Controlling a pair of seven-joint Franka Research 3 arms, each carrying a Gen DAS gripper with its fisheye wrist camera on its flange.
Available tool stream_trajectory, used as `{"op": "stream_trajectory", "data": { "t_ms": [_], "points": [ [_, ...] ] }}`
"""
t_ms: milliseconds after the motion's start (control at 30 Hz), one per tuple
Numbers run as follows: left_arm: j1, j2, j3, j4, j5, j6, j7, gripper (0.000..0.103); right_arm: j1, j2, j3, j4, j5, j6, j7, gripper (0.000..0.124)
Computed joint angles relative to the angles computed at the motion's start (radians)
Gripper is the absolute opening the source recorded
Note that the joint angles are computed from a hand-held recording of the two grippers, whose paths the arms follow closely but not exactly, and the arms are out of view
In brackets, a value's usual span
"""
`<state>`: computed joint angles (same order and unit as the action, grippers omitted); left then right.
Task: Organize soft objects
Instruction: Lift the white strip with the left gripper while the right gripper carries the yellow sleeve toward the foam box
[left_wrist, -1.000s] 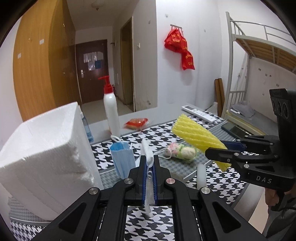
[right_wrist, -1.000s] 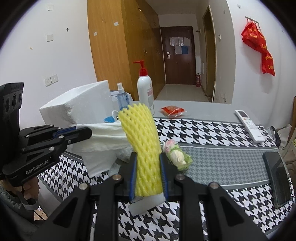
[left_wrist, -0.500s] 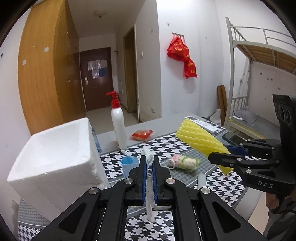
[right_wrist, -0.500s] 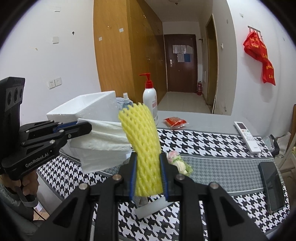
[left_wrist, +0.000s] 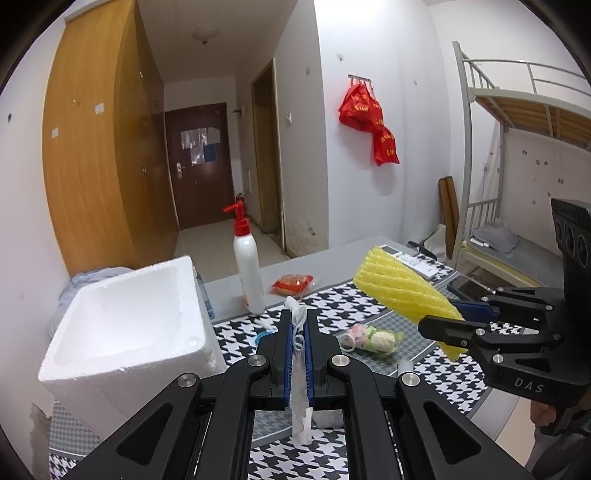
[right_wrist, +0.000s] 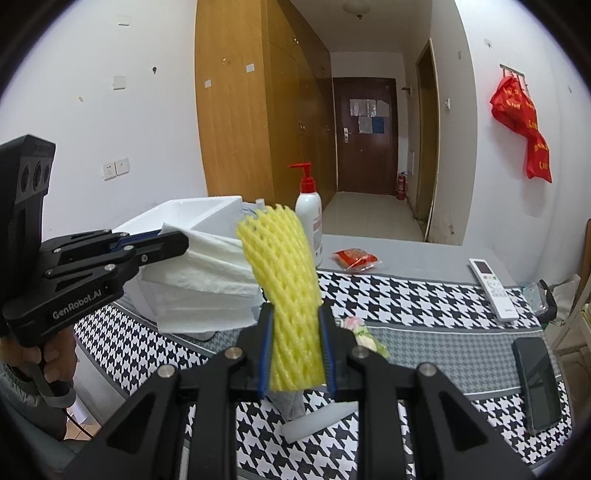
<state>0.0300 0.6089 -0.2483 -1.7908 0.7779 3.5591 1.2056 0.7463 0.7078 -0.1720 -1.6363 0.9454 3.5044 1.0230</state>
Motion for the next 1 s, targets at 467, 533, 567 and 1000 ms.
{"op": "stream_trajectory", "data": {
  "t_ms": [467, 533, 567, 1000],
  "points": [
    [-0.058, -0.043, 0.056, -0.01, -0.105, 0.02, 0.063, 0.006, -0.011, -0.008, 0.02, 0.02, 0.02, 0.018, -0.042, 0.027],
    [-0.049, -0.046, 0.049, -0.007, -0.1, 0.024, 0.059, 0.006, -0.004, -0.007, 0.013, 0.029, 0.031, 0.021, -0.056, 0.027],
    [-0.043, -0.046, 0.044, -0.003, -0.095, 0.025, 0.054, 0.006, -0.006, -0.008, 0.016, 0.032, 0.032, 0.023, -0.061, 0.027],
    [-0.101, -0.076, 0.123, 0.01, -0.21, 0.061, 0.121, 0.006, -0.04, 0.001, 0.063, 0.083, 0.015, 0.034, -0.121, 0.027]
  ]
}}
